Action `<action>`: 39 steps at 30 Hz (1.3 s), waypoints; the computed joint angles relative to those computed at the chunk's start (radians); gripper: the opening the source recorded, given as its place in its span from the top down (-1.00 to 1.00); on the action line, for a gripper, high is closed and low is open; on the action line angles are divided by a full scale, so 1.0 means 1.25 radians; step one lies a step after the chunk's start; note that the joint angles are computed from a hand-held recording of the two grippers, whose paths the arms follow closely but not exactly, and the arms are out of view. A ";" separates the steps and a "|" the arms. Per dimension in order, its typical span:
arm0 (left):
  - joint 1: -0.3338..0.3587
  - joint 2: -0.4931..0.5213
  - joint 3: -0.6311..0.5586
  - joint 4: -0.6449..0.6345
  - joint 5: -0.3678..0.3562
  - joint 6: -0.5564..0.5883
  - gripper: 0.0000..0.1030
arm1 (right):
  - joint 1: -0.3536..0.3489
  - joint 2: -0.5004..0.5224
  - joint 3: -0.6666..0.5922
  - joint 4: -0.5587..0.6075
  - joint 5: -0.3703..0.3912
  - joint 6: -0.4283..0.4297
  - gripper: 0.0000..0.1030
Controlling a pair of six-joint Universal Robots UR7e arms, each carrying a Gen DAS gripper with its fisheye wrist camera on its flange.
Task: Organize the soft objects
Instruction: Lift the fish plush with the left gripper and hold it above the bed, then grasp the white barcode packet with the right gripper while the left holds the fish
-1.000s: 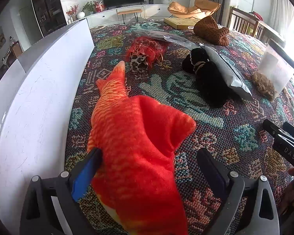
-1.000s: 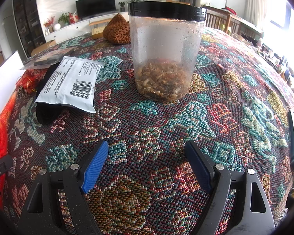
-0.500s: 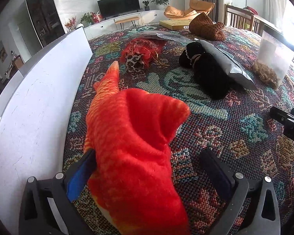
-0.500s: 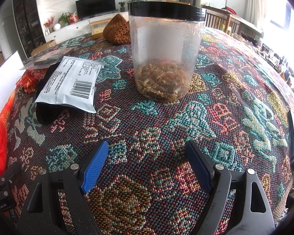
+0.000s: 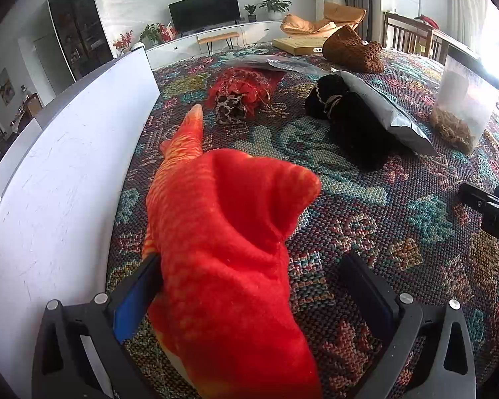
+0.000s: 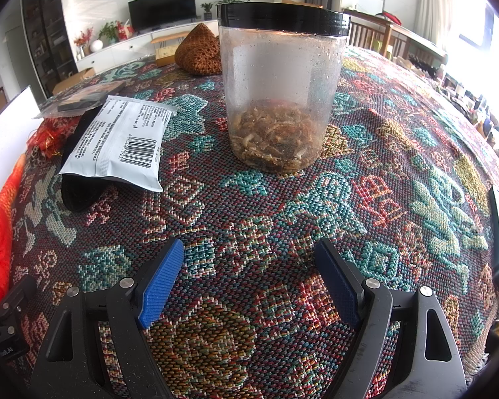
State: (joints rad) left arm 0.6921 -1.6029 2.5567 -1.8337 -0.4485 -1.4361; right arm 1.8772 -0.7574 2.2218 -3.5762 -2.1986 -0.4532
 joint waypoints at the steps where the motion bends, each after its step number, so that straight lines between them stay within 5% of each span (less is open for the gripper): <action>1: 0.000 0.000 0.000 0.001 0.000 -0.001 -1.00 | 0.000 0.000 0.000 0.000 0.000 0.000 -0.62; 29: 0.000 -0.003 0.000 0.005 0.000 -0.002 -1.00 | -0.001 -0.009 0.003 0.014 0.010 0.009 -0.63; 31: 0.004 -0.006 -0.006 0.002 -0.010 0.015 -1.00 | -0.019 -0.046 0.021 0.037 0.068 0.046 -0.62; 34: 0.003 -0.024 -0.007 -0.006 -0.025 0.049 -1.00 | -0.070 -0.127 0.066 0.062 0.234 0.116 -0.61; 39: -0.006 -0.079 0.023 -0.087 -0.030 0.116 -1.00 | -0.060 -0.146 0.015 0.206 0.331 0.141 -0.64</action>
State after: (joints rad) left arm 0.6849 -1.7015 2.5856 -1.9419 -0.4861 -1.2908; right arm 1.8027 -0.9395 2.2408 -3.3183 -1.7853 -0.2773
